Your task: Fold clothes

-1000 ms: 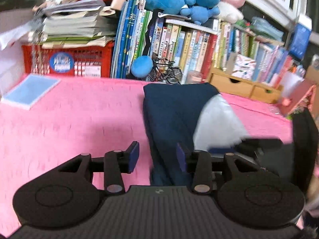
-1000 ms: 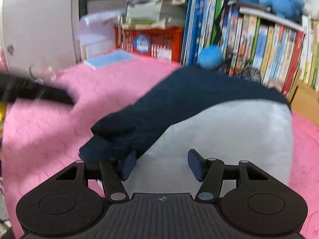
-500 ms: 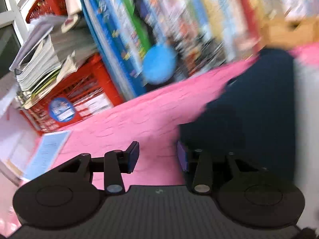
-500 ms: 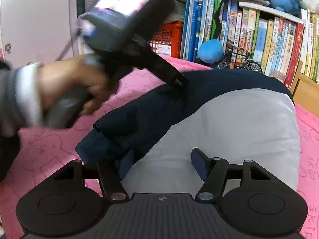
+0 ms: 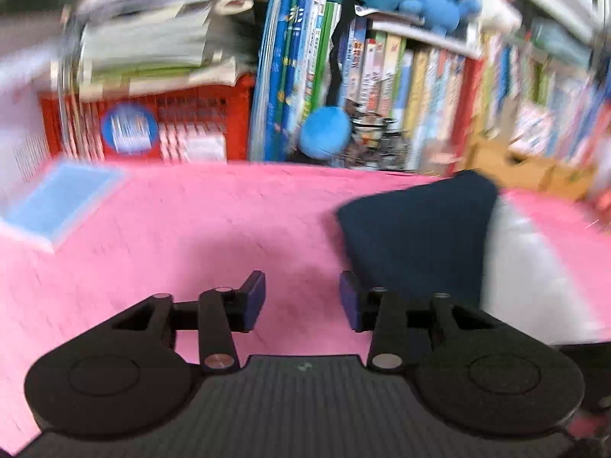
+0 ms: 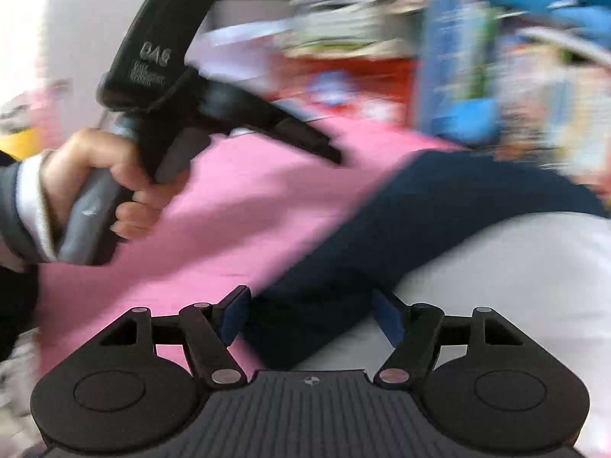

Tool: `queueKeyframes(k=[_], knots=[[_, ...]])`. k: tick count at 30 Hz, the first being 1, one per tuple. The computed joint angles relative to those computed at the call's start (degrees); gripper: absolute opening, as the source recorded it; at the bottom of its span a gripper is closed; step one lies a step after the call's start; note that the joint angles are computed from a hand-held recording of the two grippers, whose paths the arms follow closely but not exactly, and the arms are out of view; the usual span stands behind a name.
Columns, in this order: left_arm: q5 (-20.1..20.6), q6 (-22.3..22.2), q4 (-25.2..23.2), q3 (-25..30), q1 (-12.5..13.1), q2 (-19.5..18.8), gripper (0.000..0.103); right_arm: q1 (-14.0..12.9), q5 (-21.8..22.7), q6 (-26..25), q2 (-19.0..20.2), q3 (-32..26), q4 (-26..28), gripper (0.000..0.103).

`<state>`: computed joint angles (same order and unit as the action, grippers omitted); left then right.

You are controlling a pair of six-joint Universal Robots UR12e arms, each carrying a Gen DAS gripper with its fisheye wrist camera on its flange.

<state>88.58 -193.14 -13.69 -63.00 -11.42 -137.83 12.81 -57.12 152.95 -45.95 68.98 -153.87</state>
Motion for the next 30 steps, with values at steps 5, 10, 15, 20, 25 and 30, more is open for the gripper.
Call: queueKeyframes(k=[5, 10, 15, 20, 25, 30], knots=[[-14.2, -10.0, 2.6, -6.6, 2.3, 2.9, 0.046, -0.8, 2.6, 0.7, -2.1, 2.8, -0.5, 0.076], [-20.0, -12.6, 2.4, -8.2, 2.6, 3.3, 0.056, -1.5, -5.7, -2.8, -5.0, 8.3, -9.0, 0.078], [-22.6, -12.9, 0.0, -7.9, 2.2, 3.1, 0.063, -1.3, -9.6, -6.9, -6.9, 12.0, -10.4, 0.080], [-19.8, -9.7, -0.7, -8.7, 1.3, 4.0, 0.067, -2.4, -9.6, -2.5, -7.8, 13.9, -13.5, 0.089], [-19.6, -10.8, 0.0, -8.8, 1.3, 3.9, 0.070, -6.2, -9.1, 15.4, -6.7, 11.5, -13.4, 0.089], [-16.4, -7.5, 1.0, -9.6, 0.5, 4.1, 0.048, -10.7, -0.3, 33.1, -4.7, 7.9, -5.7, 0.079]])
